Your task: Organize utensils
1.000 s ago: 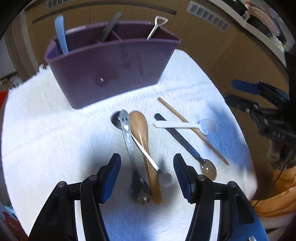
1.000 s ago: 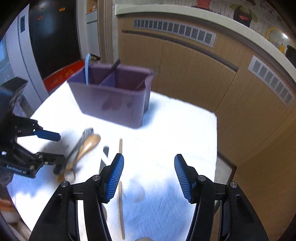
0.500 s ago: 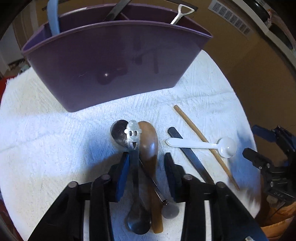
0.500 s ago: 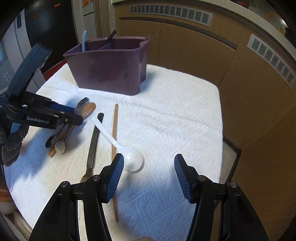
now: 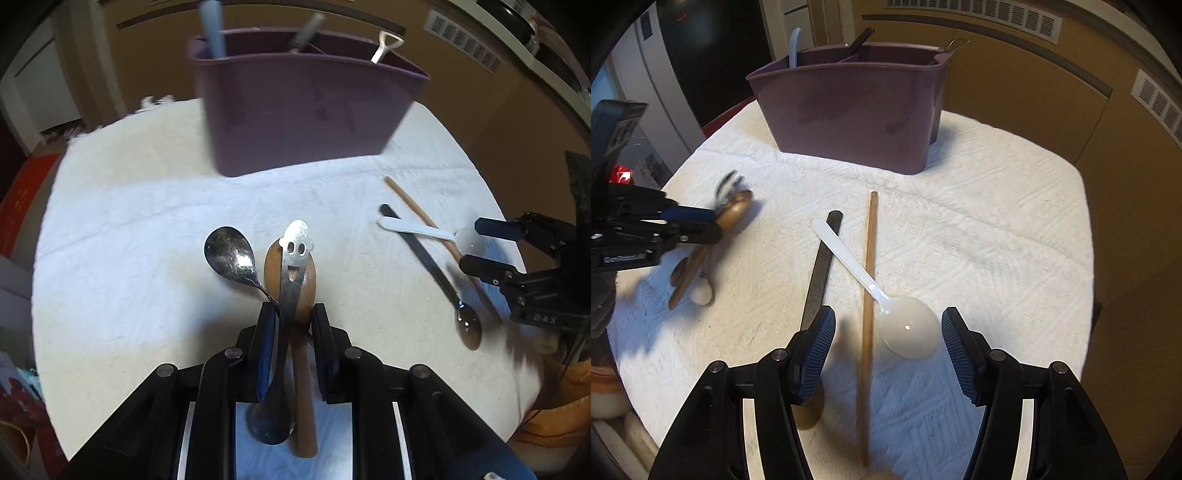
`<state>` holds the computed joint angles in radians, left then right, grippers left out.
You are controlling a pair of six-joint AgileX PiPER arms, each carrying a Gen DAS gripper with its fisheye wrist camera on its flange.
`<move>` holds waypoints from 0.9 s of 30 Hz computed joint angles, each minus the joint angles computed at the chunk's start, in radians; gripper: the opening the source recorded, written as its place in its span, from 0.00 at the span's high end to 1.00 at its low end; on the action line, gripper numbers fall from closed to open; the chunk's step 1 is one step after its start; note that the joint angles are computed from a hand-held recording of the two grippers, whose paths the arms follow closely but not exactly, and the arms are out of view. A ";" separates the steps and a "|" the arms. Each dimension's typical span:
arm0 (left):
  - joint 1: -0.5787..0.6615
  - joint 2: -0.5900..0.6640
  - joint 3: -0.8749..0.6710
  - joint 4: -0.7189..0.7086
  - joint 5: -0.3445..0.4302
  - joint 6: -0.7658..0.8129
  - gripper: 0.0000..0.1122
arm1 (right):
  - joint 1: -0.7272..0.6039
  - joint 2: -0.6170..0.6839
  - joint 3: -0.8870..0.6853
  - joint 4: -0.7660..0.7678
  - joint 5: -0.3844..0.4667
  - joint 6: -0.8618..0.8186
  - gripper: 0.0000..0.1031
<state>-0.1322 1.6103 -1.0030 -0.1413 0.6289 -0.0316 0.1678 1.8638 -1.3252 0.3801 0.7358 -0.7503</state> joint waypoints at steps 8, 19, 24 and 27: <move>0.127 -0.143 0.082 -0.116 0.019 0.144 0.93 | 0.034 0.053 -0.043 -0.034 0.057 0.065 0.41; 0.167 -0.092 0.140 -0.196 0.041 0.242 0.89 | 0.090 -0.104 0.077 0.020 0.075 0.020 0.41; 0.226 -0.184 0.211 -0.231 0.062 0.288 0.68 | 0.115 -0.114 0.090 -0.008 0.028 0.029 0.56; 0.239 -0.234 0.227 -0.237 0.069 0.290 0.52 | 0.117 -0.051 0.029 -0.040 0.024 0.070 0.71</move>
